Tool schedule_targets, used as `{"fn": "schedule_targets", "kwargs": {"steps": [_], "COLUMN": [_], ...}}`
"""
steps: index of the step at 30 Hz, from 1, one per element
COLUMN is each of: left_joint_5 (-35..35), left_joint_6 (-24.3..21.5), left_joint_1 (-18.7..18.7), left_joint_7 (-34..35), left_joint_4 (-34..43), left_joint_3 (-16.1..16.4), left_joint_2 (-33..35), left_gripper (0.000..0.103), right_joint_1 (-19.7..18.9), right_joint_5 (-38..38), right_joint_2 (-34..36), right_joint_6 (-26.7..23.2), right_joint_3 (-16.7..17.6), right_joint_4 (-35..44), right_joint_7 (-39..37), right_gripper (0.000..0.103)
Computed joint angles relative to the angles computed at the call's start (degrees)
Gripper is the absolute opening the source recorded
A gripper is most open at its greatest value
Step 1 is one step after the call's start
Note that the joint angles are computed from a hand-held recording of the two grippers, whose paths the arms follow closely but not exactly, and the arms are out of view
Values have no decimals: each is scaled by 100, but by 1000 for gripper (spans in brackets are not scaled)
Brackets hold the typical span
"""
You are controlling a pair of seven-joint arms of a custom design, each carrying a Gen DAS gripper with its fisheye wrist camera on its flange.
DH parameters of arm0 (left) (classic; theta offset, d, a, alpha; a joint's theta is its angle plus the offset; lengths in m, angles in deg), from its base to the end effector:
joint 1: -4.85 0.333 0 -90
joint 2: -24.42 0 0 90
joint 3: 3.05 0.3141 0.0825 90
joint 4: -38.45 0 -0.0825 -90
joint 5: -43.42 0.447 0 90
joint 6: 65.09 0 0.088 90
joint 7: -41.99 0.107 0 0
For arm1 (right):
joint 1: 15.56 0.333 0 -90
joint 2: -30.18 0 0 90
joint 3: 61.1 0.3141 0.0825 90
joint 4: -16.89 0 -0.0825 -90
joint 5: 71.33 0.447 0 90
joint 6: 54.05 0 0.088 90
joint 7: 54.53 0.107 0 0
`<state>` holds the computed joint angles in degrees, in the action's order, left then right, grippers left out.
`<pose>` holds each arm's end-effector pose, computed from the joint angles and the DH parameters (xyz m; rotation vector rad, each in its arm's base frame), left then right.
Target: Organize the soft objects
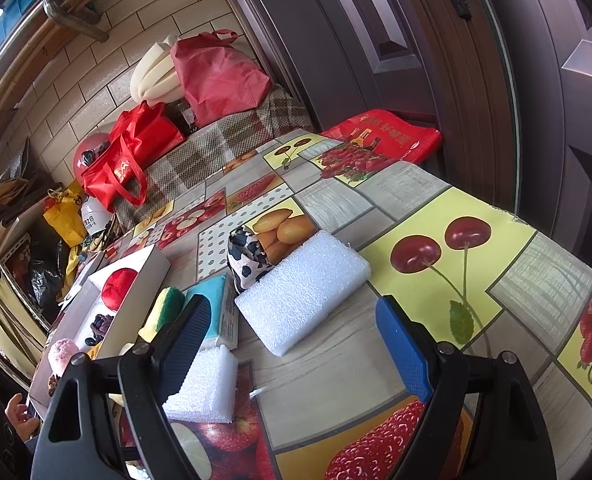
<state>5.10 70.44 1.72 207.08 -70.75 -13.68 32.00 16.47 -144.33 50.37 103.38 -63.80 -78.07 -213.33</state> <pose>0.6577 -0.1651 0.4367 -0.6141 2.7714 -0.9144 0.6335 0.4045 0.4380 -1.2062 1.7732 -0.6324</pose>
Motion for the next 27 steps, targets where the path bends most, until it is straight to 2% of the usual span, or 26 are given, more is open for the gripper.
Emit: {"fn": "schedule_targets", "kwargs": {"steps": [15, 27], "left_joint_5": [-3, 6], "left_joint_6": [6, -10], "left_joint_1": [-6, -8], "left_joint_7": [-1, -21], "left_joint_4": [-14, 4], "left_joint_3": [4, 6], "left_joint_2": [-11, 4], "left_gripper": [102, 102], "right_joint_1": [-2, 38], "right_joint_5": [120, -224], "right_joint_2": [4, 11], "right_joint_6": [13, 109], "right_joint_3": [-1, -28], "right_joint_4": [-29, -35], "right_joint_7": [-31, 490], "right_gripper": [85, 85]}}
